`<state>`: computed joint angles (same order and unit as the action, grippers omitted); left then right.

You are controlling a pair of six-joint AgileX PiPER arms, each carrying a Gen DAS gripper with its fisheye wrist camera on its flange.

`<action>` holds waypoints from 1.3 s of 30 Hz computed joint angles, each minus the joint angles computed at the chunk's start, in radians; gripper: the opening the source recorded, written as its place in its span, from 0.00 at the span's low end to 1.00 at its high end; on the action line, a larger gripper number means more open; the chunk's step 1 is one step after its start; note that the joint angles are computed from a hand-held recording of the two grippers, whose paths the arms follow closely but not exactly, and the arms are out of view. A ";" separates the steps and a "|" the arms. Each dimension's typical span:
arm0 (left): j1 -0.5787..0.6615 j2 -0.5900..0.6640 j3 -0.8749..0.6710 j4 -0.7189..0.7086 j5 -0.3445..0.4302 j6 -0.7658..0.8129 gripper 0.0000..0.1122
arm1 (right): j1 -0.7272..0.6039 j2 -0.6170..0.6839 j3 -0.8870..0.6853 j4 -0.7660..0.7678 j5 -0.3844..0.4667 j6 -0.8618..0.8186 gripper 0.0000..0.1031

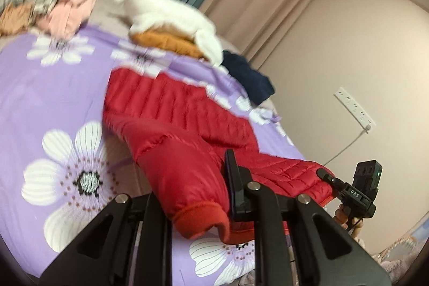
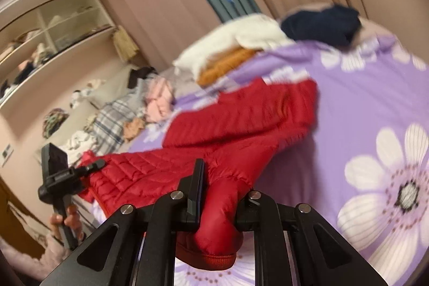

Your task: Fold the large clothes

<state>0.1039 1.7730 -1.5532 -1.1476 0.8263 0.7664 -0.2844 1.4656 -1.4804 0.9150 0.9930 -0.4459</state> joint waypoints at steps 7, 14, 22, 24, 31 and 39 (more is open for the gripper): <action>0.042 -0.116 0.062 -0.131 0.061 0.192 0.15 | -0.060 -0.067 -0.030 0.110 0.066 -0.163 0.17; 0.093 -0.192 0.090 -0.235 0.170 0.307 0.16 | -0.137 -0.127 -0.034 0.238 0.139 -0.323 0.17; 0.063 -0.139 0.038 -0.197 0.113 0.264 0.18 | -0.149 -0.105 -0.026 0.304 0.108 -0.358 0.17; 0.046 -0.096 -0.003 -0.143 0.085 0.196 0.19 | -0.120 -0.073 -0.031 0.269 0.069 -0.311 0.17; 0.003 0.063 -0.158 -0.006 0.025 -0.014 0.21 | -0.047 0.038 -0.072 0.133 -0.040 -0.153 0.17; -0.067 0.418 -0.684 0.315 0.077 -0.450 0.21 | -0.003 0.229 -0.234 -0.027 -0.079 0.025 0.17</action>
